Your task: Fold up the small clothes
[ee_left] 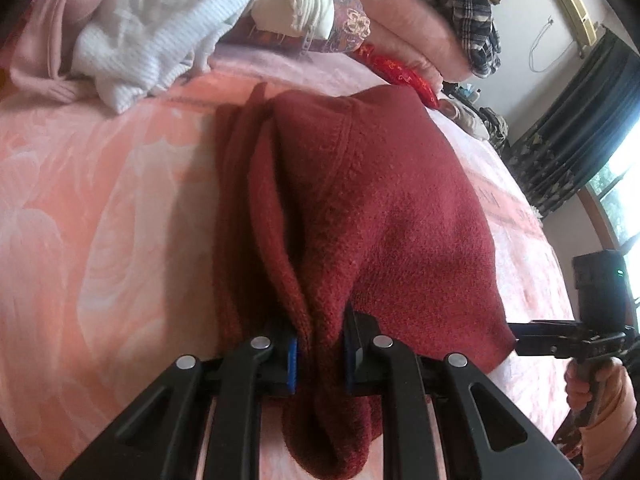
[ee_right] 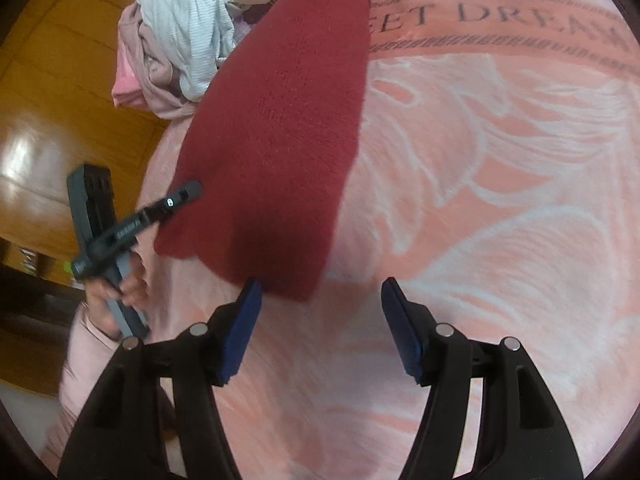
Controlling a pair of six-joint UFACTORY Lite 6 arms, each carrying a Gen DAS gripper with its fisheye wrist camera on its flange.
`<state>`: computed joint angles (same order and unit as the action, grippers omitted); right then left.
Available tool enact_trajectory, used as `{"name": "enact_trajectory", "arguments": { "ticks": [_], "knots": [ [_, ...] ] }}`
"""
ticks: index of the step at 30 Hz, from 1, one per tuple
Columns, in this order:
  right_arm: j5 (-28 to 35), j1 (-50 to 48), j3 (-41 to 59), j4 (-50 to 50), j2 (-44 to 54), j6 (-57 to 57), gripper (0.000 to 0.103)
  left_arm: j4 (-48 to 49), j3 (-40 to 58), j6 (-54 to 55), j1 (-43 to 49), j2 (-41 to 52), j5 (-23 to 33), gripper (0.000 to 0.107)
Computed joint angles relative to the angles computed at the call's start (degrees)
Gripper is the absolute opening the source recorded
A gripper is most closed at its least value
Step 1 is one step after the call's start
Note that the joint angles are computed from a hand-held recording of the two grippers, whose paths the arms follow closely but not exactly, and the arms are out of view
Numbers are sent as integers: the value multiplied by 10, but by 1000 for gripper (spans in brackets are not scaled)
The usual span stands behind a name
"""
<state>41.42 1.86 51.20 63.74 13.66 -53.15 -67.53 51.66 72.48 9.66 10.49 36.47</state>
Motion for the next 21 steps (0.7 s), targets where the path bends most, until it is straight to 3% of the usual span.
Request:
{"name": "enact_trajectory", "arguments": {
  "ticks": [1, 2, 3, 5, 11, 16, 18, 20, 21],
  "knots": [
    [9, 4, 13, 17, 24, -7, 55, -1, 3, -1, 5, 3, 7, 17],
    [29, 2, 25, 37, 47, -20, 39, -2, 4, 0, 7, 4, 10, 17],
    [48, -2, 29, 52, 60, -29, 30, -3, 3, 1, 8, 0, 8, 17],
    [44, 9, 26, 66, 56, -32, 21, -4, -2, 3, 9, -11, 3, 17],
    [22, 44, 5, 79, 5, -38, 19, -1, 14, 7, 57, -81, 61, 16],
    [-26, 78, 26, 34, 33, 14, 21, 44, -1, 5, 19, -17, -28, 17],
    [-33, 82, 28, 23, 34, 27, 28, -21, -13, 64, 27, 12, -30, 19],
    [-34, 85, 33, 7, 36, 40, 38, -21, -11, 52, 31, 12, -22, 22],
    [-33, 84, 31, 11, 34, 36, 38, -15, -10, 44, 31, 9, -22, 25]
  ]
}}
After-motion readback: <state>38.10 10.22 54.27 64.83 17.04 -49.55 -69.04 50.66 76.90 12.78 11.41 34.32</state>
